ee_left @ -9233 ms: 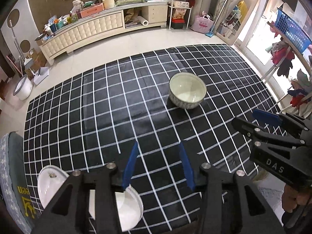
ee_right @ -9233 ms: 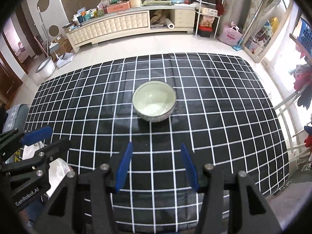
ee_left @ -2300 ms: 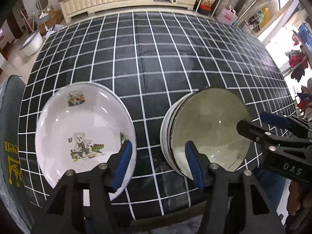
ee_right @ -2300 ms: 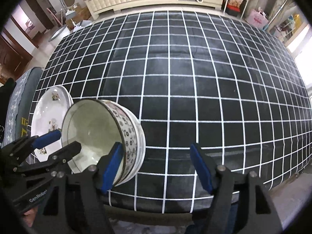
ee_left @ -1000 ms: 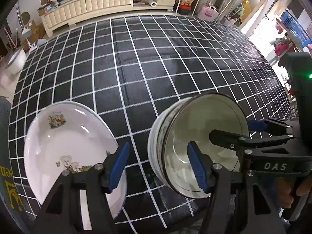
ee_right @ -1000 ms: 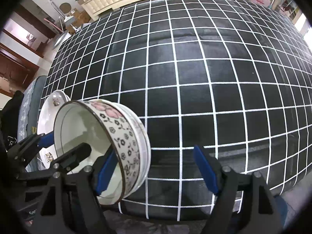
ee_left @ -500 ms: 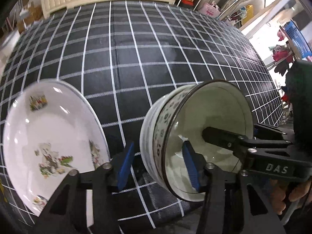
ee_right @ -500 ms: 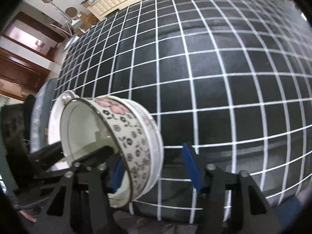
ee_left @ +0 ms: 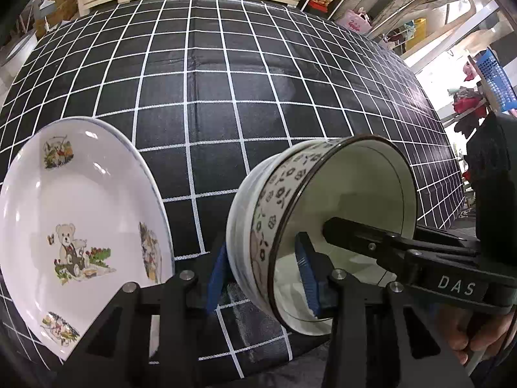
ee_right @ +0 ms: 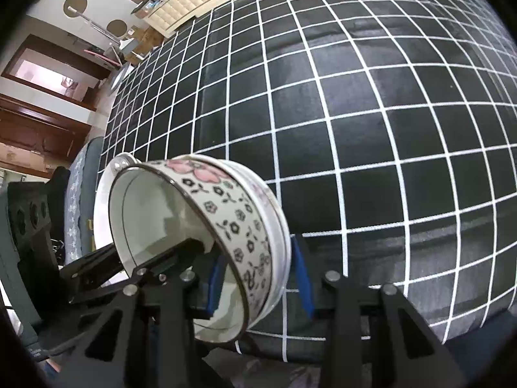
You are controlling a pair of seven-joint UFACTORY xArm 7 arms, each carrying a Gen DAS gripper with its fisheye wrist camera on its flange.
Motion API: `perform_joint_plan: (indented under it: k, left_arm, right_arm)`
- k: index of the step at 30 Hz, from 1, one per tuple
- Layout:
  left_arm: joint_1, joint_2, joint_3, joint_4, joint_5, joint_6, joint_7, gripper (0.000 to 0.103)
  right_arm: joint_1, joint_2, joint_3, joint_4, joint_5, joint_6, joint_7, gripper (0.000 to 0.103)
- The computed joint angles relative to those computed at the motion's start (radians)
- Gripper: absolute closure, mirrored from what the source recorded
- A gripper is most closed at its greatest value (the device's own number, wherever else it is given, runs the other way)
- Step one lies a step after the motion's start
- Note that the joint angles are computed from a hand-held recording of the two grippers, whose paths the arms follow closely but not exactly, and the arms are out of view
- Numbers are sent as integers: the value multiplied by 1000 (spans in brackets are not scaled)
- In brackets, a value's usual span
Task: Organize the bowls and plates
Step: 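Tilt the patterned bowl with both grippers over the plate stack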
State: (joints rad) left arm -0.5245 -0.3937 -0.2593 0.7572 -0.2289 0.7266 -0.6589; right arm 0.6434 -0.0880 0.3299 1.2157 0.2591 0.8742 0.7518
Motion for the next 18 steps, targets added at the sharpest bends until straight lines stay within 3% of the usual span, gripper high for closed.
perform_joint_plan:
  k: [12, 18]
  left_arm:
    - [10, -98, 1, -29, 1, 56, -38, 66]
    - [35, -174, 8, -8, 33, 126, -45, 66]
  right_arm:
    - [31, 78, 20, 160, -124, 112, 65, 61]
    - [68, 166, 24, 330, -202, 183, 72, 62]
